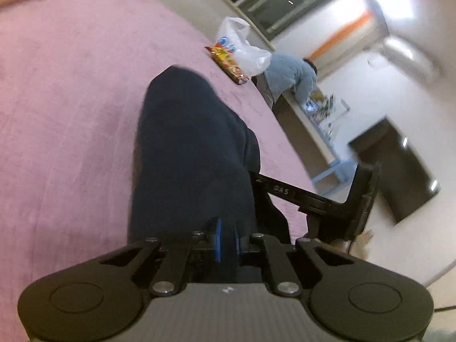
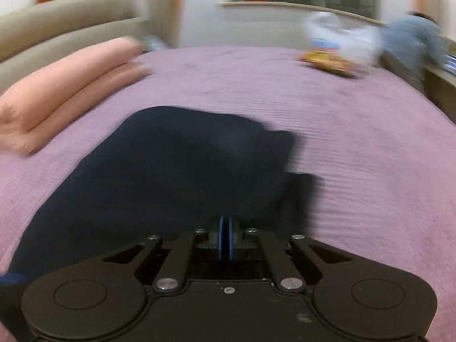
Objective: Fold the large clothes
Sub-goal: 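Release the folded hoodie and pull both grippers back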
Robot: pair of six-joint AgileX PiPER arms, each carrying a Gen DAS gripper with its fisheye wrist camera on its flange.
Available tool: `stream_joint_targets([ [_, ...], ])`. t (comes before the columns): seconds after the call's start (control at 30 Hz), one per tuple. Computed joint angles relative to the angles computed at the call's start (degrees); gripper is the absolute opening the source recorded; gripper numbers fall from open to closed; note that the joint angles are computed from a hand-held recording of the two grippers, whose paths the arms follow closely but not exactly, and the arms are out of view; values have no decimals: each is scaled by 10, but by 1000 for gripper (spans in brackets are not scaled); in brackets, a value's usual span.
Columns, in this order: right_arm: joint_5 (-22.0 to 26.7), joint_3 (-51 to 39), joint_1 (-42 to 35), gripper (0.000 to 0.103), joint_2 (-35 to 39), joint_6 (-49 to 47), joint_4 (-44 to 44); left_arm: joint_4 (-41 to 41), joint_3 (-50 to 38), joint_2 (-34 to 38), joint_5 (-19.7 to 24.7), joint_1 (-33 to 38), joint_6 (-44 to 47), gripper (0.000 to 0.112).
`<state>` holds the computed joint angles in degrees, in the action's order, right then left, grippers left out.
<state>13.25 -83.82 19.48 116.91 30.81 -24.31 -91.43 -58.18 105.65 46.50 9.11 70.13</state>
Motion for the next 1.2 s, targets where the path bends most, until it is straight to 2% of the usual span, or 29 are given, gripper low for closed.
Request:
stream_joint_targets([
  [0.03, 18, 9, -2, 2, -17, 40, -26, -14, 22, -15, 3, 9, 20, 11],
  [0.1, -5, 70, -9, 16, -71, 65, -9, -26, 44, -35, -12, 12, 55, 11],
  [0.17, -54, 143, 0, 17, -126, 24, 32, -20, 46, -41, -29, 1, 48, 11],
  [0.23, -56, 195, 30, 18, -165, 31, -14, 8, 37, -52, -59, -20, 12, 11],
  [0.3, 4, 208, 62, 18, -171, 44, -52, 38, 37, -68, -92, -38, -9, 11],
  [0.37, 60, 206, 67, 17, -157, 20, 2, 97, 39, -90, -126, -58, -57, 11],
  [0.43, 70, 227, 56, 16, -180, -38, 100, 138, 67, -129, -170, -80, -79, 11],
  [0.47, 79, 234, 54, 16, -203, -46, 118, 147, 86, -152, -193, -92, -79, 11],
  [0.5, 91, 239, 57, 21, -224, -35, 113, 163, 98, -172, -213, -103, -85, 12],
  [0.57, 122, 240, 65, 28, -256, -13, 99, 235, 115, -220, -236, -126, -148, 13],
  [0.63, 157, 241, 77, 31, -291, 9, 79, 350, 116, -270, -240, -146, -261, 16],
  [0.67, 167, 246, 87, 42, -312, 29, 64, 407, 116, -295, -248, -158, -318, 16],
  [0.7, 178, 252, 97, 60, -337, 49, 49, 464, 113, -317, -253, -170, -373, 16],
  [0.73, 183, 258, 112, 70, -357, 86, 22, 522, 108, -336, -253, -180, -424, 16],
  [0.77, 183, 261, 116, 76, -373, 100, 9, 579, 101, -354, -250, -187, -470, 16],
  [0.83, 197, 257, 148, 75, -409, 130, -30, 693, 82, -389, -236, -200, -570, 16],
  [0.9, 236, 239, 190, 78, -432, 167, -88, 805, 54, -420, -205, -215, -685, 18],
  [0.97, 280, 219, 234, 79, -443, 213, -152, 903, 25, -444, -169, -238, -799, 33],
  [1.03, 329, 187, 269, 82, -450, 237, -182, 1009, -5, -465, -132, -276, -914, 42],
  [1.1, 375, 150, 291, 83, -451, 246, -182, 1088, -31, -480, -91, -321, -995, 47],
  [1.17, 423, 107, 304, 83, -443, 243, -167, 1168, -62, -488, -38, -381, -1073, 58],
  [1.2, 431, 96, 304, 84, -439, 242, -162, 1215, -76, -490, -8, -418, -1112, 62],
])
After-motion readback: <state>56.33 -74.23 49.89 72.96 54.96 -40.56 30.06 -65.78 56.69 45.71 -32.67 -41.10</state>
